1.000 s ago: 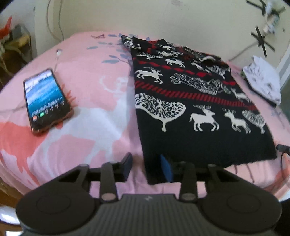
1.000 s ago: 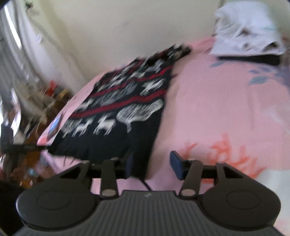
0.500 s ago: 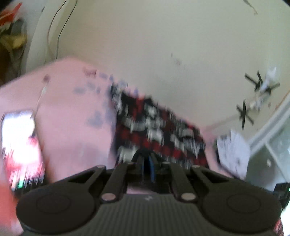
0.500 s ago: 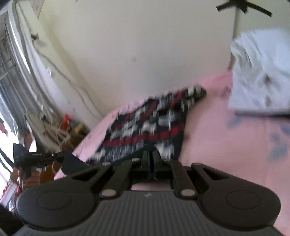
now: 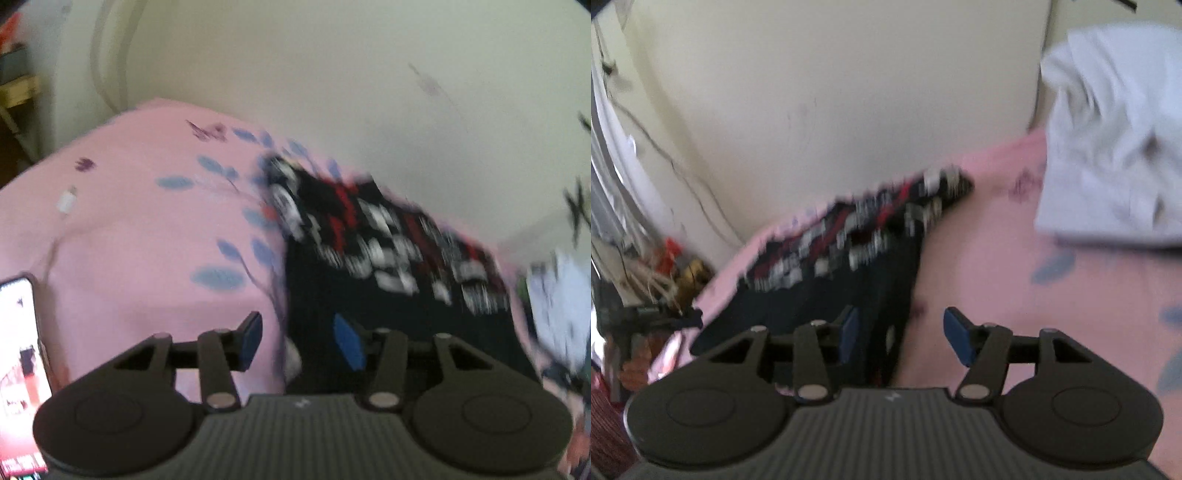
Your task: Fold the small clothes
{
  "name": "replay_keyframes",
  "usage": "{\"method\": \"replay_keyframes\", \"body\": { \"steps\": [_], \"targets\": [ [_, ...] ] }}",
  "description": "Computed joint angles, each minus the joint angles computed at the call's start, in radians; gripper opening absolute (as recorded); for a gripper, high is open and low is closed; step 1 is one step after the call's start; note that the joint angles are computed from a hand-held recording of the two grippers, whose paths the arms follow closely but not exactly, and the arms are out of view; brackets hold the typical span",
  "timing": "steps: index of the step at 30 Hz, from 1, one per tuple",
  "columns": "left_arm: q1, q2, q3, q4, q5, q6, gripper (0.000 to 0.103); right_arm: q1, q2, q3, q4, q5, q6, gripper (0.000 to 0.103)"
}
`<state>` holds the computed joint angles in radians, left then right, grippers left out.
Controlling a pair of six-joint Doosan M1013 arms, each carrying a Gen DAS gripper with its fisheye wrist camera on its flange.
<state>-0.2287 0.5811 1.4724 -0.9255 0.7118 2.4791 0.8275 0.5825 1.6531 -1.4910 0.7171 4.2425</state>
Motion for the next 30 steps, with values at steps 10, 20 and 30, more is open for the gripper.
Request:
{"method": "replay_keyframes", "body": {
  "steps": [10,20,30],
  "targets": [
    [-0.022,-0.003,-0.044,0.265,0.013,-0.066,0.022,-0.026,-0.006,-0.046,0.299,-0.077,-0.406,0.046],
    [-0.132,0.095,-0.331,0.282,-0.05,-0.038,0.046,-0.186,-0.059,-0.15,0.247,-0.097,-0.606,0.048],
    [-0.229,0.416,-0.805,0.594,0.17,-0.488,0.053,-0.342,0.206,-0.484,0.734,-0.246,-1.084,0.052]
  ]
}}
